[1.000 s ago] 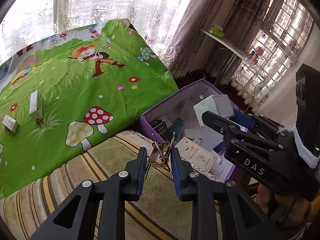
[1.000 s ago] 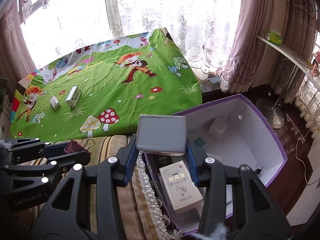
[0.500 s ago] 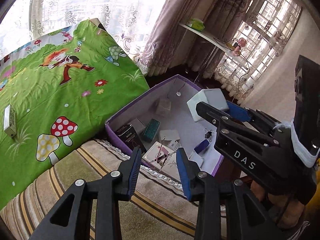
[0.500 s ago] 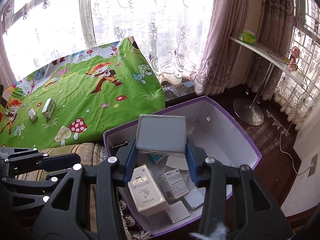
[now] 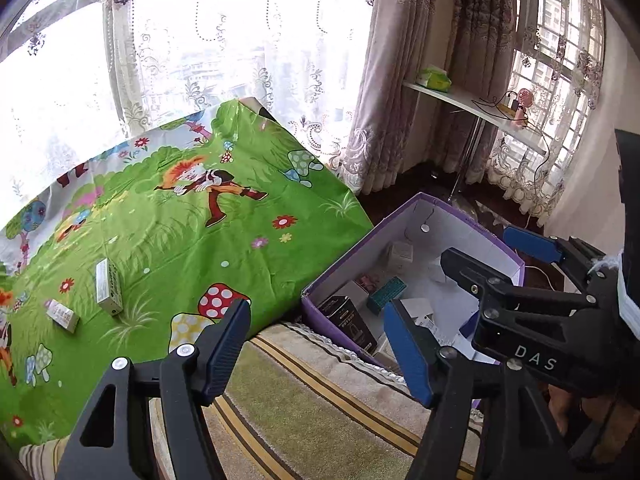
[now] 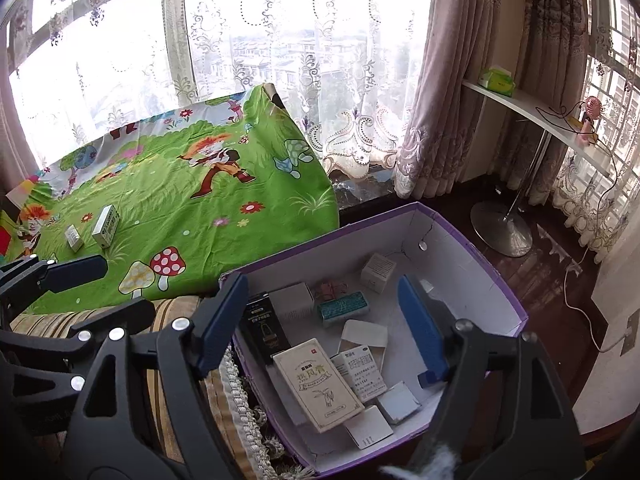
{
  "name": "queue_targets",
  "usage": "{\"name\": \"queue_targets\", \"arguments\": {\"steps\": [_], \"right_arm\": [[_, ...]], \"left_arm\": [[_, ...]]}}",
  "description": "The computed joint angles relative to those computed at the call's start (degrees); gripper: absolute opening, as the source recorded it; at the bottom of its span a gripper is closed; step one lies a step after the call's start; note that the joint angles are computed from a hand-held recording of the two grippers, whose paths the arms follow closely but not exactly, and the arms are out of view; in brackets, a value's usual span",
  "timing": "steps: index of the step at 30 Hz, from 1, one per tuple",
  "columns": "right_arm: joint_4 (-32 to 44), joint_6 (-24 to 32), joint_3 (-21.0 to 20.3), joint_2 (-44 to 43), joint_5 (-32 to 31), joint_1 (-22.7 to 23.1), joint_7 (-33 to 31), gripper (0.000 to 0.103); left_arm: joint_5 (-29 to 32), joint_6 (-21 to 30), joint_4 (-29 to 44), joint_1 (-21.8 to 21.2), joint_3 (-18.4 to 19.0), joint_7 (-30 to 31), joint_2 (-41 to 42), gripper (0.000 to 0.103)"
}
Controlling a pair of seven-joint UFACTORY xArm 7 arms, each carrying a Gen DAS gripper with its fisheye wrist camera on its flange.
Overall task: Organize rigid objects
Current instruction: 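Move both tools back over the bed toward the last two white boxes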
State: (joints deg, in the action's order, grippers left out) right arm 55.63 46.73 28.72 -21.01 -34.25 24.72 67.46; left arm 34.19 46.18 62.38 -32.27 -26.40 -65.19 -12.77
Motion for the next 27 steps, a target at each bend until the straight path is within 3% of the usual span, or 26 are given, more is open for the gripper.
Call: {"name": "queue_targets", "arguments": {"steps": [3,7,13,22,27], "right_arm": [[2.0,-0.2,0.6,1.6,-1.3,-0.1,-0.2,0.085],[5.5,-1.3,0.7,5.1,-3.6,0.4,-0.3,0.087],[14.5,-1.6,-0.6,14.7,-7.6,4.2,-1.6,0.088],[29.9,-1.5,-4.5,30.8,-8.0,12.2,-7.4,0.088],[41.2,-0.1,-6.4,40.4,-4.7,16.7,-13.8,0.088]], "left_arm": [[4.5,2.6,-0.9,1.4,-0.6,-0.8,-2.6,0.078],[7.0,6.7,-2.5,4.0,-0.8,-1.3,-6.6,0.079],[-2.3,-4.8,-14.4,6.2,7.5,2.7,-18.2,0.079],[-14.5,0.2,-23.7,14.6,13.6,5.8,-27.5,0.079],[-21.3,-0.9,-28.0,19.3,17.5,8.0,-29.4,0.079]]}}
